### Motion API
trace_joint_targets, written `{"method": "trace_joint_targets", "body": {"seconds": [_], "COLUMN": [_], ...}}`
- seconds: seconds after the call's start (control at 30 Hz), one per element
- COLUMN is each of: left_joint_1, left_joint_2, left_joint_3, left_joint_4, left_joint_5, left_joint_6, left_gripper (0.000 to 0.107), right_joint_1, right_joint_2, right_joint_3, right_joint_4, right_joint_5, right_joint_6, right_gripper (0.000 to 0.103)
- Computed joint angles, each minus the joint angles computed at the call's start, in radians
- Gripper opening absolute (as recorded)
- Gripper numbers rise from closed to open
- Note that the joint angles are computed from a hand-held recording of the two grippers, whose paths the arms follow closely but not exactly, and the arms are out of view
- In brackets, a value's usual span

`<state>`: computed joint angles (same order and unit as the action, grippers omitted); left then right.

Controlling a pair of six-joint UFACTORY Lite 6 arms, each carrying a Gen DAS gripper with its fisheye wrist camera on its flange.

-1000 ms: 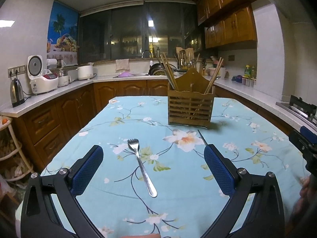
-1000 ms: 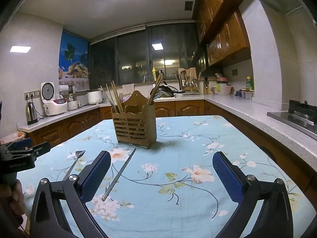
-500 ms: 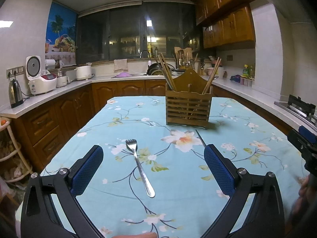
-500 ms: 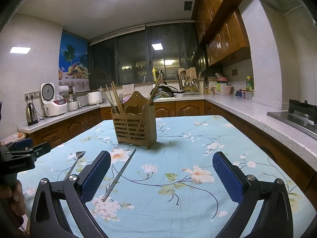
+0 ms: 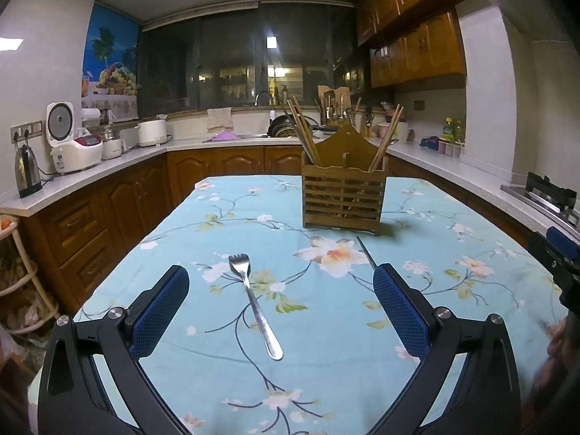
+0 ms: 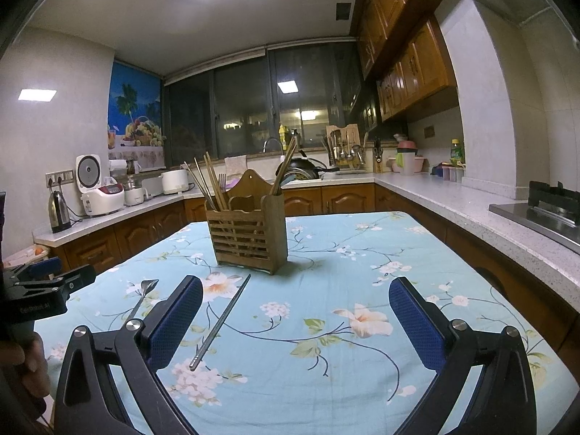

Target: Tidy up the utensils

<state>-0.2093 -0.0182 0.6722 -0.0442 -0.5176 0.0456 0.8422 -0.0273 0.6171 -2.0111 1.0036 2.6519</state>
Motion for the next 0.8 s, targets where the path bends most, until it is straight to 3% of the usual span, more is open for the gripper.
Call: {"method": "trace_joint_targets", "body": {"seconds": [0.8], "left_joint_1": [-0.004], "left_joint_2": [-0.013], "left_joint_3": [-0.015], "left_joint_4": [0.021], "left_joint_5": [-0.002], "left_joint_6": [-0.013], "left_gripper": [0.103], "right_joint_1": [0.009], "right_joint_2": [0.008], "right_joint_3": [0.018], "right_joint_4": [0.016], "right_joint_5": [0.001], "right_joint_6": [-0.011], "right_gripper": [0.103]}}
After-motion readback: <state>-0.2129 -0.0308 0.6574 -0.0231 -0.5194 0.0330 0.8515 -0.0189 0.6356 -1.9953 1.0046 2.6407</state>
